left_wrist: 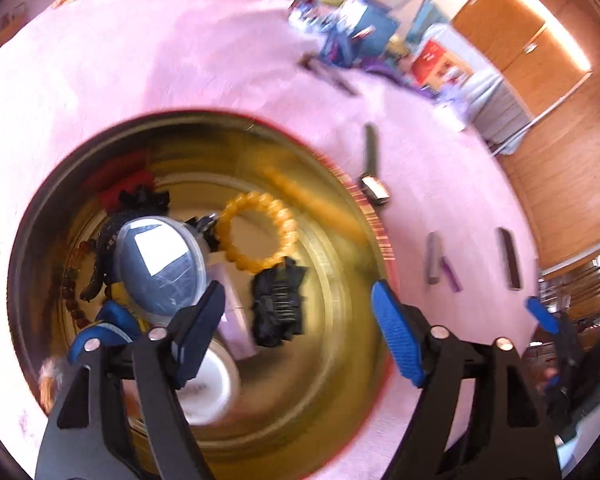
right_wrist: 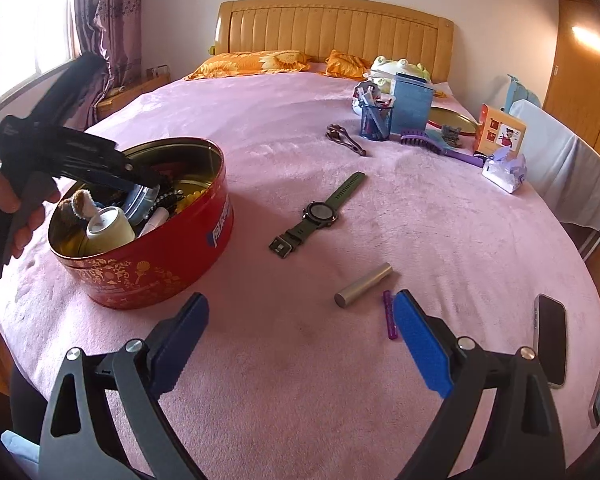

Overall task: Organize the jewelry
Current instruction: 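Withdraw both open tools from the tin, then grasp the silver cylinder with the left tool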

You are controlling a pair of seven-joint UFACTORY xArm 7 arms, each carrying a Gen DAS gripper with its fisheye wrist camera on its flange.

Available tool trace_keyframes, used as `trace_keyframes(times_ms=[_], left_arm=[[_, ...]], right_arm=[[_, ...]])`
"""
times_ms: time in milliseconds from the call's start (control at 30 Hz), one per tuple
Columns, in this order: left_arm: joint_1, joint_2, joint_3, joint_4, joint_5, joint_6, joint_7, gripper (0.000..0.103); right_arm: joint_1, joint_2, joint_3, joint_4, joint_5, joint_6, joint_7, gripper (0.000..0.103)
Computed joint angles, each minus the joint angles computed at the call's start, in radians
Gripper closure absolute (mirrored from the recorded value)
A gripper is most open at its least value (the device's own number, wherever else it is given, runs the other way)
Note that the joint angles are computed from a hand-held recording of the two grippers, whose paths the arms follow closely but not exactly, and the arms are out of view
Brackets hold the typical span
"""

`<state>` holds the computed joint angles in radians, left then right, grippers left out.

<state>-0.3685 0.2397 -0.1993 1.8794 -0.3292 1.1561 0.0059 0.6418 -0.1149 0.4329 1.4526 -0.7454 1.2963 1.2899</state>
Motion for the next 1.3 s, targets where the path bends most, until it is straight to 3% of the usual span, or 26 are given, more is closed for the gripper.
trace_keyframes(times_ms=[133, 333, 533, 633, 767, 867, 967, 1067, 1133, 1167, 1267, 1300], left_arm=[[0.014, -0.132, -0.02, -0.135, -0.123, -0.109, 0.122, 0.016], [-0.057, -0.234, -0.045, -0.266, -0.202, -0.271, 0.293, 0.011], [-0.145, -0.134, -0.077, -0.178, -0.025, -0.186, 0.213, 0.011], [-0.194, -0.088, -0.088, -0.167, 0.063, -0.199, 0.168, 0.011], [-0.283, 0.02, -0.081, -0.087, 0.256, -0.221, 0.069, 0.011], [-0.36, 0.126, -0.053, 0.011, 0.405, -0.223, 0.02, 0.011], [-0.416, 0.243, -0.03, 0.144, 0.47, -0.183, 0.027, 0.01], [-0.5, 0.36, 0.041, 0.281, 0.587, -0.152, 0.009, 0.01], [-0.515, 0.432, 0.054, 0.379, 0.582, -0.111, 0.015, 0.011], [-0.521, 0.457, 0.062, 0.414, 0.576, -0.094, 0.015, 0.012], [-0.52, 0.533, 0.069, 0.534, 0.527, -0.005, 0.019, 0.067], [-0.512, 0.534, 0.063, 0.536, 0.497, -0.003, 0.018, 0.073]], right_arm=[[-0.021, -0.082, -0.002, -0.089, 0.047, -0.007, 0.075, 0.006], [-0.08, -0.192, 0.034, -0.196, 0.122, 0.012, 0.114, 0.006], [-0.142, -0.307, 0.052, -0.313, 0.19, -0.016, 0.13, 0.006], [-0.174, -0.34, 0.062, -0.363, 0.214, -0.027, 0.116, 0.006], [-0.203, -0.375, 0.061, -0.431, 0.248, -0.061, 0.106, 0.006], [-0.222, -0.424, 0.067, -0.487, 0.259, -0.095, 0.117, 0.006], [-0.242, -0.469, 0.07, -0.531, 0.273, -0.125, 0.119, 0.006], [-0.256, -0.508, 0.065, -0.568, 0.295, -0.161, 0.105, 0.006], [-0.268, -0.532, 0.069, -0.585, 0.307, -0.177, 0.097, 0.006], [-0.273, -0.544, 0.069, -0.595, 0.313, -0.184, 0.094, 0.006], [-0.293, -0.572, 0.072, -0.616, 0.33, -0.208, 0.082, 0.006], [-0.301, -0.576, 0.075, -0.62, 0.333, -0.216, 0.078, 0.006]])
